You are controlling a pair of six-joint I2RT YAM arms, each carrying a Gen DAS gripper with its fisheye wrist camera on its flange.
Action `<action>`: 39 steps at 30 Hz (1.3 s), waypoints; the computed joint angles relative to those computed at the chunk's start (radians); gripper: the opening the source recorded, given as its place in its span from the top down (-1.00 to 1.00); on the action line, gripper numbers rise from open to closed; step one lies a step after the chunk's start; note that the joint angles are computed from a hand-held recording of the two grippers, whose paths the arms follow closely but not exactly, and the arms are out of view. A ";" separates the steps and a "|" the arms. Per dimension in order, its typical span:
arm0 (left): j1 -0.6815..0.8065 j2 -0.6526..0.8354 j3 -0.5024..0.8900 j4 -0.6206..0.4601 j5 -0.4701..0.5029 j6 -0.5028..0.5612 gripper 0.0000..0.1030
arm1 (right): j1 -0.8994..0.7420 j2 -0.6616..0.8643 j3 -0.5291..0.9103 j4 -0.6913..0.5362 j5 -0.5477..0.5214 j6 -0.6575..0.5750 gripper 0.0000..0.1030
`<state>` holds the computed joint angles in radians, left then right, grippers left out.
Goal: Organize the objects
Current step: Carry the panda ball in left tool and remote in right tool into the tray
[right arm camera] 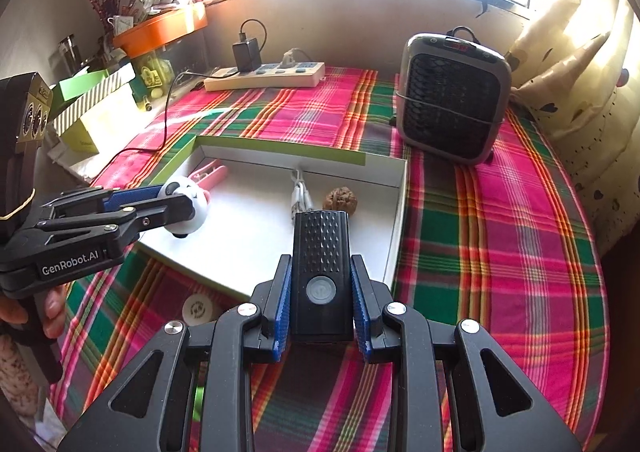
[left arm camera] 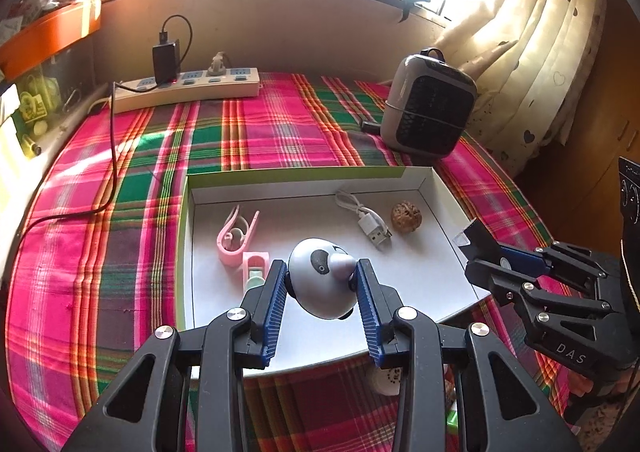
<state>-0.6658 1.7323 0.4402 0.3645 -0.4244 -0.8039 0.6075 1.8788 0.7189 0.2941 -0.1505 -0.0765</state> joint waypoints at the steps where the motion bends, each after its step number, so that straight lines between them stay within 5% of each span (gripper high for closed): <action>1: 0.013 0.009 0.004 0.010 0.011 0.012 0.36 | 0.001 0.014 0.019 -0.012 -0.002 0.000 0.45; 17: 0.142 0.150 0.112 0.040 0.120 0.108 0.36 | 0.001 0.186 0.235 -0.166 -0.021 -0.025 0.45; 39: 0.186 0.243 0.193 0.029 0.157 0.136 0.36 | 0.016 0.243 0.300 -0.204 0.032 -0.027 0.45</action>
